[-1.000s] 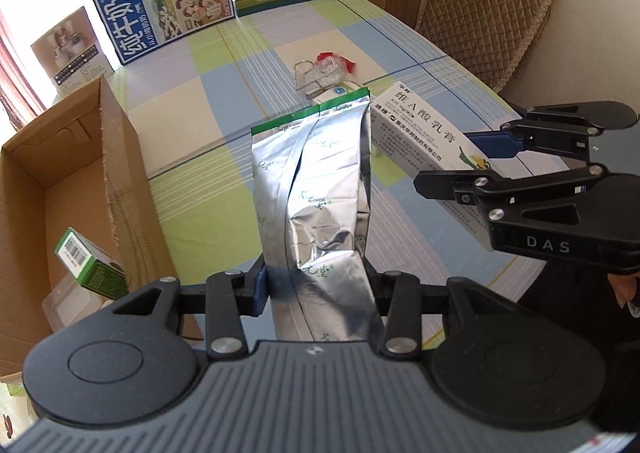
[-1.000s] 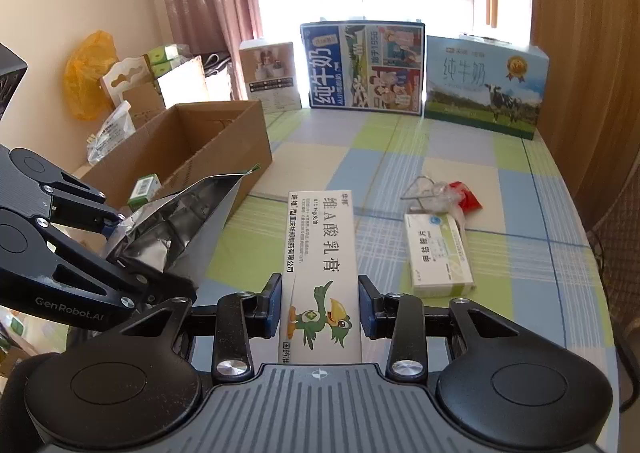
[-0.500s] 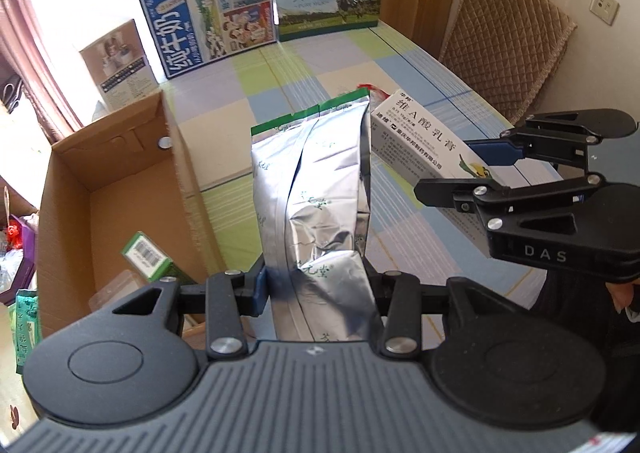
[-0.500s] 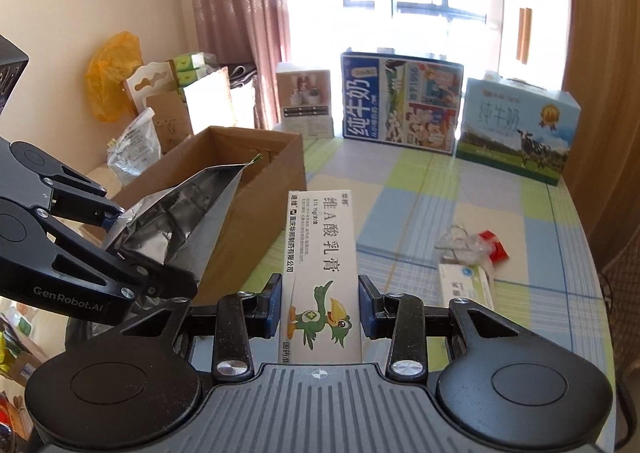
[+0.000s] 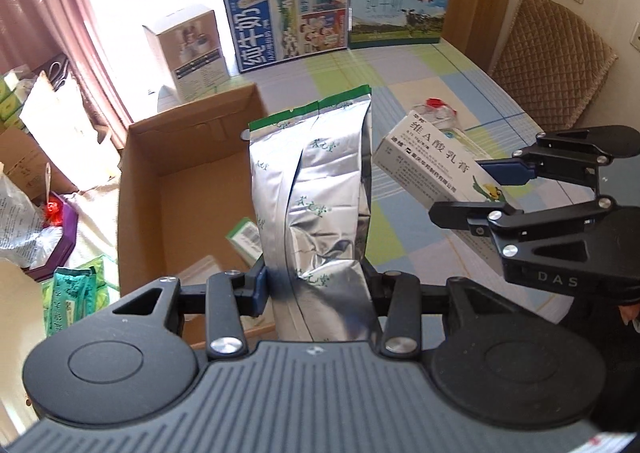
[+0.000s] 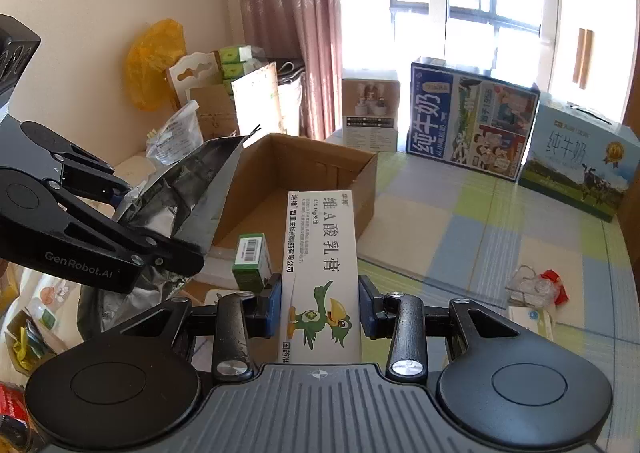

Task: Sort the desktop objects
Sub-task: 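Lift and carry the foil bag and ointment box over the cardboard box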

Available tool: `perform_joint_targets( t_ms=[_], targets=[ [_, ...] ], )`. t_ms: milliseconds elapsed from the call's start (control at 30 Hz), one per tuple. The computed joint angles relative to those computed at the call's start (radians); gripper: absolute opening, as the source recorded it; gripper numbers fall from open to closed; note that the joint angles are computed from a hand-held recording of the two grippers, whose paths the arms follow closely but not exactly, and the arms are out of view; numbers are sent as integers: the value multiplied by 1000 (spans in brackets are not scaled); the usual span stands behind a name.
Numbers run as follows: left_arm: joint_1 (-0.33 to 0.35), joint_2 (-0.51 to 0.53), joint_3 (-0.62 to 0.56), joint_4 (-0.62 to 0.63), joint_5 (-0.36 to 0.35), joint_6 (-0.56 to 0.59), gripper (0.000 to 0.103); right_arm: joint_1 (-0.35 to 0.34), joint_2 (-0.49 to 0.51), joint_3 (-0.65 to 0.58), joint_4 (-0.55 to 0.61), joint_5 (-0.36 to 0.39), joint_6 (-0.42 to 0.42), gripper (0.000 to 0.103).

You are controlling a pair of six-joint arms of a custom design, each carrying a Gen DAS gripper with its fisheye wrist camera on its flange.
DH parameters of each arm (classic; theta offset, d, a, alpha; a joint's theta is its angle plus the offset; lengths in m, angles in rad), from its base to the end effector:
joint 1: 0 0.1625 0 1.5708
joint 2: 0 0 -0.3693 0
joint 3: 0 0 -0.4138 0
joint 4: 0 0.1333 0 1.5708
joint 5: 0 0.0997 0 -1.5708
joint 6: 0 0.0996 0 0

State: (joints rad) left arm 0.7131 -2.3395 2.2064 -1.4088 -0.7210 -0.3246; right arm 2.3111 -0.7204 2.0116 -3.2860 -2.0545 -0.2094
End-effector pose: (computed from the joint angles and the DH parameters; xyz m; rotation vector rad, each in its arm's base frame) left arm -0.0538 -0.3217 0.4143 0.6366 2.2728 -0.5668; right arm 0.4142 -0.3244 -0.0310 1.1042 -2.4608 0.7337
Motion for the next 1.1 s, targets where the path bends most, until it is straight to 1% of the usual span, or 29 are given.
perform_joint_targets(
  t_ms=[167,300,467,667,867,1100],
  targets=[
    [69,24,-38,-54,22,73,37,4,49,-68,36,18,8,35],
    [141,61,-62,-139,26,153,37,3,94,-133,73,44,27,35],
    [229,110,-79,-263,11,251,37,3,155,-217,101,52,30,35],
    [306,164,-96,-372,-8,339,37,-12,215,-286,127,62,38,35],
    [375,214,-112,-474,-37,413,37,-31,255,-305,113,60,50,35],
    [432,258,-125,-553,-66,472,37,-54,307,-322,53,103,102,35]
  ],
)
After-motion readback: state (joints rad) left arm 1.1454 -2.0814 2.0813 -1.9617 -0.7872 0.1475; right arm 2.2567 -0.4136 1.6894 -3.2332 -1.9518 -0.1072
